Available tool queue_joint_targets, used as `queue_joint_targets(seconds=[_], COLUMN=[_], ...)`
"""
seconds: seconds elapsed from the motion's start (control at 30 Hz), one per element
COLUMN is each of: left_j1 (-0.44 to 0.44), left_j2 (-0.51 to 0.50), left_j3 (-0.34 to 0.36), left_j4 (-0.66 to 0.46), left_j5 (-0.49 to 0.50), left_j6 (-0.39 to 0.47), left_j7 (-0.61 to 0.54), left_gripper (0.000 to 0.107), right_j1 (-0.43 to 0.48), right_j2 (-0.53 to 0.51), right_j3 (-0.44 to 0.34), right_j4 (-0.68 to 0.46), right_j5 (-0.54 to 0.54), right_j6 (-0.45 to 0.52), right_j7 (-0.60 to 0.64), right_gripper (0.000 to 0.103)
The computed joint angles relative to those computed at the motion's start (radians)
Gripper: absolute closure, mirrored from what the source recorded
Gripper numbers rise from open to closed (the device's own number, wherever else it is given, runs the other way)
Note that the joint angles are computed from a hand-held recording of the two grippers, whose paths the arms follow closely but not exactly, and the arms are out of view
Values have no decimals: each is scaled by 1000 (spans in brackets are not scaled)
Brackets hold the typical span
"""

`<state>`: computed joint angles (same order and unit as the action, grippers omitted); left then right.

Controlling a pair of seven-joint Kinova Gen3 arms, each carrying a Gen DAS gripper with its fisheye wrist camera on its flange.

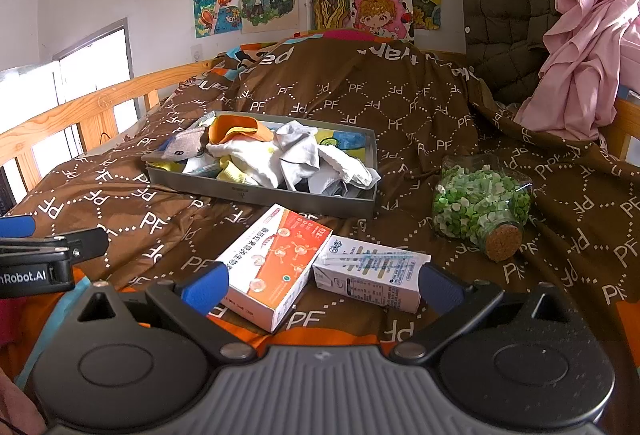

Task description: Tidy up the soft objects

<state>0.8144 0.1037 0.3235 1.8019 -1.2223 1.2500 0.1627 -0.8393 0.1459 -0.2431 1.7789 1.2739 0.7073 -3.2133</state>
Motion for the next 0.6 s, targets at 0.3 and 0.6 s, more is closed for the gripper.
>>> queue_joint_targets(seconds=[0.3,0.6], left_j1=[0,2], left_j2=[2,5], left_j3=[-3,-2], left_j4=[-5,-6], left_j5=[2,-5], left_j6=[-1,-8], left_j7=[-3,-8], left_gripper=[5,5], right_j1=[0,0], right_j2=[0,0], right_j3=[-1,0], right_j4=[0,-1], right_j5=[-1,-2], right_j6=[1,1], right_j7=[1,3], right_gripper=[0,0])
